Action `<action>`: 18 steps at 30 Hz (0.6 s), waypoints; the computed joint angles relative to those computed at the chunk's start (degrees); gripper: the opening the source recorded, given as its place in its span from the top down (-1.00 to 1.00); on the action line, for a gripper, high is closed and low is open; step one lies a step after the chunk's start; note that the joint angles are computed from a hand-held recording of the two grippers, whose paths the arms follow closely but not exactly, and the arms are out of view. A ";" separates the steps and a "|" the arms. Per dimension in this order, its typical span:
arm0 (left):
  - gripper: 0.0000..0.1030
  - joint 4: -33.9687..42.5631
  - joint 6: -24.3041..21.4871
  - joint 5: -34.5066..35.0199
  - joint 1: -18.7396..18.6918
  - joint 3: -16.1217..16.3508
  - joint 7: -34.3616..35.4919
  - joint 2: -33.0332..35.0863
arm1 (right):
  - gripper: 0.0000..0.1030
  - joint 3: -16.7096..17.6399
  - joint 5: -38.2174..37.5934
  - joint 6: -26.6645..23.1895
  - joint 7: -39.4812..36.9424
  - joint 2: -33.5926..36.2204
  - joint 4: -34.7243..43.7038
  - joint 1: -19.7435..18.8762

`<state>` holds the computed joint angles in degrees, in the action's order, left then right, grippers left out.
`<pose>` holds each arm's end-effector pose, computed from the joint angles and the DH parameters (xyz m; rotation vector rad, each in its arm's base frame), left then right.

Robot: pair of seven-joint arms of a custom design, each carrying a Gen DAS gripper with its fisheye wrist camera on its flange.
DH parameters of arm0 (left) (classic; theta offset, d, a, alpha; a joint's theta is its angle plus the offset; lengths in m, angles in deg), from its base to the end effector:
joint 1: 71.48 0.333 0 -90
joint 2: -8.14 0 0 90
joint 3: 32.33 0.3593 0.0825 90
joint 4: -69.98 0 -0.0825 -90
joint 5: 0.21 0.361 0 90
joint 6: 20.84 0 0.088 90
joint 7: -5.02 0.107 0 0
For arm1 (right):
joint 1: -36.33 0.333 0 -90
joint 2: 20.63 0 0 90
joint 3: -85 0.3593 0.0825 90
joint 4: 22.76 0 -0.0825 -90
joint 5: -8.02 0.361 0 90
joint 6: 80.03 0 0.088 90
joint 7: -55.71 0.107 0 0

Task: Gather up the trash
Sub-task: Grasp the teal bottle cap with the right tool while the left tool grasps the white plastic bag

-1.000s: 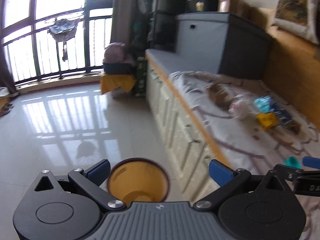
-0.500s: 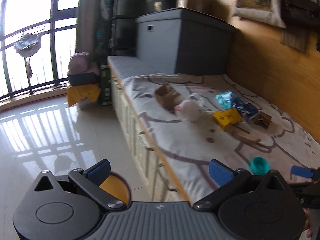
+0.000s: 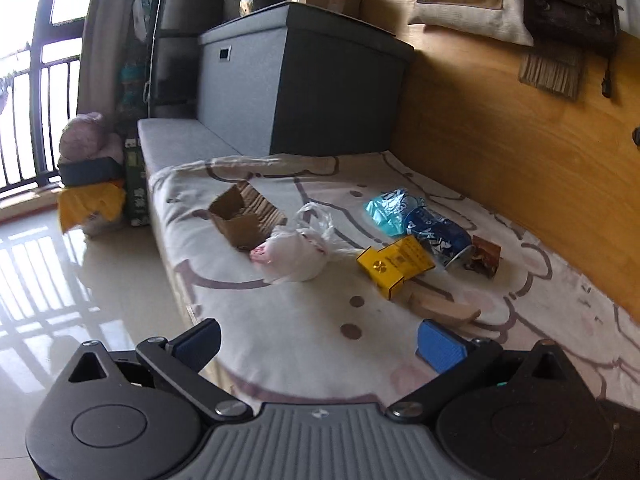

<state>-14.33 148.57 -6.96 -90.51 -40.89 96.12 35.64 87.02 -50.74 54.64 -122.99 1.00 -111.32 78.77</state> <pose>0.6735 -0.3103 0.5749 -1.4088 1.9971 -1.2385 0.5134 0.4807 0.5349 -1.4561 1.8273 -0.7958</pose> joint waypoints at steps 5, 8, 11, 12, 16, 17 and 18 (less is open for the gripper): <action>-1.00 7.65 -1.56 -1.04 -0.35 0.24 -2.39 5.55 | -0.72 -0.31 0.14 1.94 0.65 0.71 0.22 -0.67; -1.00 13.65 -2.90 -3.92 1.68 -2.82 -2.36 9.72 | -0.70 -0.73 0.21 3.02 0.62 1.34 0.88 -0.91; -1.00 20.21 -4.83 -9.57 4.34 -7.52 -2.44 14.49 | -0.64 -1.27 0.15 5.22 1.06 1.86 1.39 -1.33; -1.00 21.35 -4.63 -10.73 4.15 -7.35 -3.77 15.42 | -0.63 -1.49 0.15 5.77 1.18 2.15 1.72 -1.42; -1.00 25.52 -2.99 -14.40 3.71 -7.73 -8.88 19.25 | -0.57 -2.44 -0.30 7.83 2.15 3.06 2.67 -1.42; -1.00 26.88 -2.88 -14.90 3.58 -7.87 -9.89 20.31 | -0.56 -2.65 -0.44 8.34 2.40 3.27 2.84 -1.39; -1.00 28.25 -3.00 -14.89 3.11 -7.29 -11.21 21.27 | -0.55 -2.86 -0.56 8.63 2.61 3.49 3.05 -1.29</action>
<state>13.93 145.56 -21.85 -87.40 -48.18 84.91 56.91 84.16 -51.29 63.27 -120.39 4.49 -108.26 77.47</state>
